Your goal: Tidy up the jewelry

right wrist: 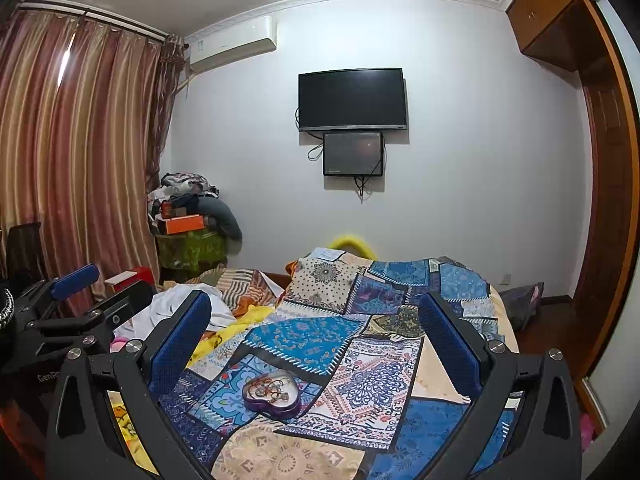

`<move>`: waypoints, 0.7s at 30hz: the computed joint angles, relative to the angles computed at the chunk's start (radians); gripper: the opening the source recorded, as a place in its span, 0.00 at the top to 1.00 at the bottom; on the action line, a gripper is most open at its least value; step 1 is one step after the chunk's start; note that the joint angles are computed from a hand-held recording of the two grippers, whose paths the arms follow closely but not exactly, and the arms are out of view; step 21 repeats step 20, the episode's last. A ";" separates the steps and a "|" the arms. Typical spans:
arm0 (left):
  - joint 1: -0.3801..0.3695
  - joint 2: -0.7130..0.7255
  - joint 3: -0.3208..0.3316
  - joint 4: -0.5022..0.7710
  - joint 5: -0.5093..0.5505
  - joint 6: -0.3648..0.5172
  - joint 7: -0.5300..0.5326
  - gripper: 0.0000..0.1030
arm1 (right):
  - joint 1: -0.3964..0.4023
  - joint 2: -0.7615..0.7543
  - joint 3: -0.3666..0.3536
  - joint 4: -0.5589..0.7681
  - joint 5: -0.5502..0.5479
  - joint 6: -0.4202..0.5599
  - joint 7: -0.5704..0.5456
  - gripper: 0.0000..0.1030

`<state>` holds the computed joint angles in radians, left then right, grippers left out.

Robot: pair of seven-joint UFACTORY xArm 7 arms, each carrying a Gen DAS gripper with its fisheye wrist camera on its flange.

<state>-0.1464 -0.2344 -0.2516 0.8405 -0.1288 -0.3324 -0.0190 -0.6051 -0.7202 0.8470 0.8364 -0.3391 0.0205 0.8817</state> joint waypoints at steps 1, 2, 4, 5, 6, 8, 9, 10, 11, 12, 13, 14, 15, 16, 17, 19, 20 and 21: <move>-0.002 0.001 0.003 0.000 0.002 0.000 -0.002 0.01 | -0.002 0.002 0.001 0.000 0.000 -0.001 0.000 0.00; -0.002 0.001 0.003 0.000 0.003 0.000 -0.002 0.01 | 0.000 0.003 -0.001 0.000 0.001 0.000 -0.001 0.00; -0.009 0.002 0.011 0.001 0.008 0.000 -0.007 0.01 | -0.001 0.004 -0.001 -0.001 0.000 -0.001 -0.003 0.00; -0.018 0.004 0.021 0.002 0.015 0.001 -0.013 0.01 | -0.001 0.005 -0.001 0.000 0.000 -0.001 -0.003 0.00; -0.019 0.005 0.021 0.003 0.016 0.003 -0.015 0.01 | -0.002 0.004 -0.001 -0.001 -0.001 -0.002 -0.005 0.00; -0.014 0.007 0.016 0.005 0.016 0.003 -0.014 0.01 | -0.005 0.001 0.002 -0.003 -0.001 -0.003 -0.004 0.00; -0.007 0.008 0.008 0.006 0.011 0.003 -0.010 0.01 | -0.006 0.001 0.002 -0.003 0.000 -0.003 -0.004 0.00; -0.008 0.009 0.008 0.006 0.012 0.002 -0.010 0.01 | -0.003 0.003 0.001 -0.002 0.000 -0.001 -0.006 0.00; -0.008 0.009 0.009 0.006 0.012 0.002 -0.010 0.01 | -0.003 0.005 0.001 -0.001 0.000 0.000 -0.007 0.00; -0.002 0.010 0.001 0.006 0.005 -0.002 -0.007 0.01 | -0.003 0.006 0.001 0.001 0.000 0.002 -0.007 0.00; 0.003 0.010 -0.004 0.004 0.000 -0.005 -0.004 0.01 | -0.002 0.007 0.001 0.003 -0.001 0.005 -0.008 0.00; 0.002 0.012 -0.004 0.003 0.000 -0.006 -0.002 0.01 | -0.001 0.008 0.001 0.004 -0.002 0.006 -0.009 0.00; -0.013 0.013 0.015 0.003 0.013 -0.008 -0.008 0.01 | 0.000 0.008 0.001 0.005 -0.003 0.008 -0.010 0.00; -0.017 0.016 0.020 0.003 0.017 -0.010 -0.010 0.01 | -0.001 0.011 0.003 0.007 -0.005 0.008 -0.011 0.00; -0.016 0.016 0.020 0.004 0.014 -0.008 -0.008 0.01 | -0.001 0.013 0.004 0.011 -0.007 0.010 -0.012 0.00; -0.009 0.018 0.014 0.002 0.004 -0.008 -0.005 0.01 | -0.002 0.018 0.008 0.017 -0.012 0.015 -0.015 0.00; -0.025 0.020 0.035 0.001 0.017 -0.005 -0.016 0.01 | -0.006 0.020 0.013 0.020 -0.014 0.016 -0.014 0.00; -0.025 0.020 0.035 0.001 0.017 -0.005 -0.016 0.01 | -0.006 0.020 0.013 0.020 -0.014 0.016 -0.014 0.00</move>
